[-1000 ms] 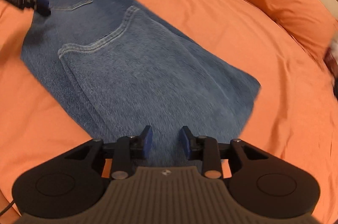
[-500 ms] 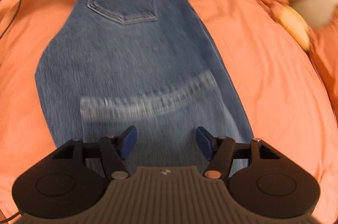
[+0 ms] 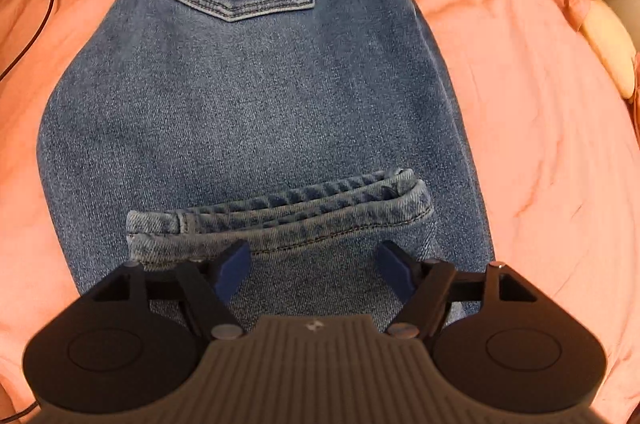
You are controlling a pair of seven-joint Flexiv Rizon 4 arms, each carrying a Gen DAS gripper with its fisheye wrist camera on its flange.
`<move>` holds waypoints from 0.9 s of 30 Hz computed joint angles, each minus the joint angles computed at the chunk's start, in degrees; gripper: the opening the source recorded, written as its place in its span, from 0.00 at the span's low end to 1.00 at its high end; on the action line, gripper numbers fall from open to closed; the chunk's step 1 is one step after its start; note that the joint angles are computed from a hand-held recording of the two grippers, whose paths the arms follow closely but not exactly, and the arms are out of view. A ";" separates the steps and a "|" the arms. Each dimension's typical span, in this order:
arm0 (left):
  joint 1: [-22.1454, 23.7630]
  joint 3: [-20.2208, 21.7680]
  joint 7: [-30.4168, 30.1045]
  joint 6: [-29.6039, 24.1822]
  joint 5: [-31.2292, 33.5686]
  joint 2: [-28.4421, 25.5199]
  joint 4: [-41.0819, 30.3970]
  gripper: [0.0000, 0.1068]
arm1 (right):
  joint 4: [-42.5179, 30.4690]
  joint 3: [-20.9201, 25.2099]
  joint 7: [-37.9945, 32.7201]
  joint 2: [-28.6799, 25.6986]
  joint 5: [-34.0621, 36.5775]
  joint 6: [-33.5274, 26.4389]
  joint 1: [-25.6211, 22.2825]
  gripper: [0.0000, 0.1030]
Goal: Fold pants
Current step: 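Close both tools on the jeans waistband and lift it, then fold the waistband over onto the hem with both tools and release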
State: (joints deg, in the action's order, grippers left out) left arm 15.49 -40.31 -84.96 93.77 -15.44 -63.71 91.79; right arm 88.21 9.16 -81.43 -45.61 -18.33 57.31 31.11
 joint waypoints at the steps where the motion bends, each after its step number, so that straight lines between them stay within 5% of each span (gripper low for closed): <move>1: 0.43 -0.91 -0.09 0.23 -0.20 -0.92 -0.50 0.79 | -0.73 0.55 -0.41 -0.38 0.59 -0.65 -0.47 0.67; 8: -2.53 2.78 0.68 -0.09 0.17 0.47 -1.96 0.57 | -1.11 1.64 -2.24 -1.18 3.05 0.40 -2.01 0.69; 22: -0.03 -3.08 5.02 4.02 7.91 8.79 3.97 0.35 | 6.39 -1.35 2.80 2.26 1.47 8.92 -0.76 0.68; 27: -3.58 -1.71 6.45 5.55 10.71 16.05 6.55 0.34 | 14.17 -5.13 12.76 7.00 0.20 17.31 1.28 0.50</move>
State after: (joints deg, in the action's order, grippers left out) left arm 11.92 -42.02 -78.51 99.33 -4.72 -47.66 98.34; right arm 102.39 4.03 -68.68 -38.62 -18.13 74.62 32.39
